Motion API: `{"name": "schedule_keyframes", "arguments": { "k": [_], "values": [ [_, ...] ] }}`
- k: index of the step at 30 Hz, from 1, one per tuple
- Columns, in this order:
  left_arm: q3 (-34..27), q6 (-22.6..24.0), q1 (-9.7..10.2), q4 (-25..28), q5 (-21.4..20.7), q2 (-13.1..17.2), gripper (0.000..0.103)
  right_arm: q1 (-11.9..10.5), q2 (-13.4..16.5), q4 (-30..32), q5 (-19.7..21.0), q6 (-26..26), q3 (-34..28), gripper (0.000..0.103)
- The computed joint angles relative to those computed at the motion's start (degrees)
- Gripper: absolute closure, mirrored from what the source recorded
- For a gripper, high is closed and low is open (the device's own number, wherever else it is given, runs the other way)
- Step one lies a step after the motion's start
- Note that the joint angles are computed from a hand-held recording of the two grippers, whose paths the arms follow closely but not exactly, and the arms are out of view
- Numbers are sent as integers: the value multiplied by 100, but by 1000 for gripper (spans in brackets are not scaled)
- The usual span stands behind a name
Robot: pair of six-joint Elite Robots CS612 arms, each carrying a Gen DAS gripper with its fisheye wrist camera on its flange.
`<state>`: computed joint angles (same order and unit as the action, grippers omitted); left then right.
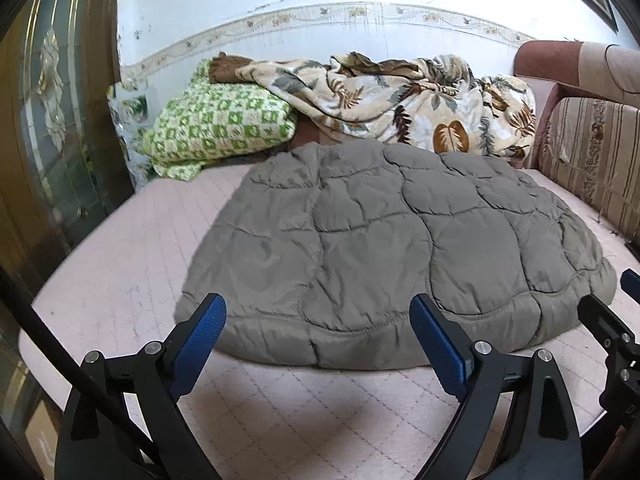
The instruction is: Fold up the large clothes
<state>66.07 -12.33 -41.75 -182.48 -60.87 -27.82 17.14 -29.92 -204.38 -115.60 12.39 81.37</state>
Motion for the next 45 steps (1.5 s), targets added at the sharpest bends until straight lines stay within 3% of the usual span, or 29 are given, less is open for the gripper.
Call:
{"name": "schedule_keyframes", "arguments": {
  "k": [7,11,14,17,45],
  "values": [
    [63,155,-18,-625,184,-11,7,-9,-9,-4,-19,16,17,16],
    [46,10,-2,-58,142,-95,7,-6,-9,0,-29,20,16,16],
    [-68,108,-43,543,515,-108,7,-3,-8,9,-29,24,13,16],
    [-56,155,-72,429,717,-87,7,-7,-8,6,-22,16,14,16],
    [-26,16,-32,554,456,-116,7,-13,-11,-8,-17,14,27,16]
  ]
}}
